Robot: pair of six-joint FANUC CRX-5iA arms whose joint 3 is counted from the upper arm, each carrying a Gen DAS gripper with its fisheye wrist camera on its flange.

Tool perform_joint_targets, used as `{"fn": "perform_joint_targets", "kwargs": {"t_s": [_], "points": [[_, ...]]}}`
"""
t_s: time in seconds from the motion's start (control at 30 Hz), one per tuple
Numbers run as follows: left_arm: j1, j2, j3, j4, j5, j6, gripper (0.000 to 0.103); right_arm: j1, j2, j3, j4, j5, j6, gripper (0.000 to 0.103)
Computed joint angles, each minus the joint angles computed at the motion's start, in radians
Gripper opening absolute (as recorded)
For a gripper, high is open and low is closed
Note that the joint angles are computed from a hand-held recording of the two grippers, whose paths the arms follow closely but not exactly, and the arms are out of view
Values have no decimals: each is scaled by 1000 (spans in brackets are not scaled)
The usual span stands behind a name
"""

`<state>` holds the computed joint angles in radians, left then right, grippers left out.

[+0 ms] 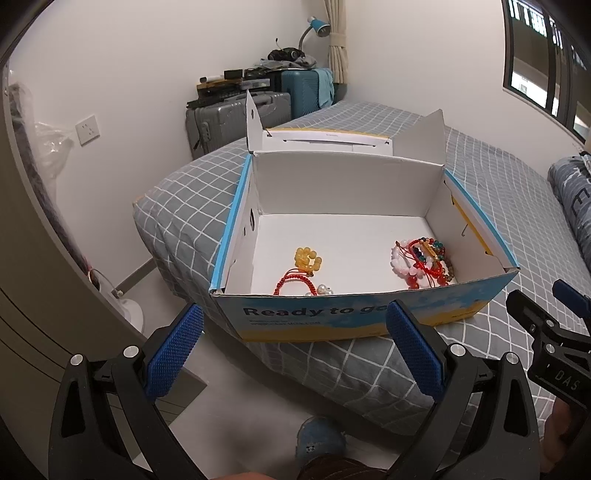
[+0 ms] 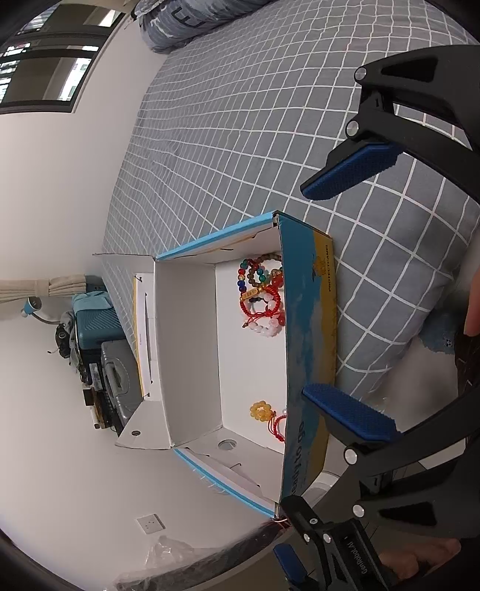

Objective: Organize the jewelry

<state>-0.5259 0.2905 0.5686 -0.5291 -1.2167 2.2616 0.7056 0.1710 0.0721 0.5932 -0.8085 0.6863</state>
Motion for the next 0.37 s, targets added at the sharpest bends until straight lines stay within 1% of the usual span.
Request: {"fn": "perform_joint_targets", "kwargs": {"t_s": [0.37], "points": [[-3,-5,-9,3,10,2,97,0,-2,-1,0,5,2,95]]}}
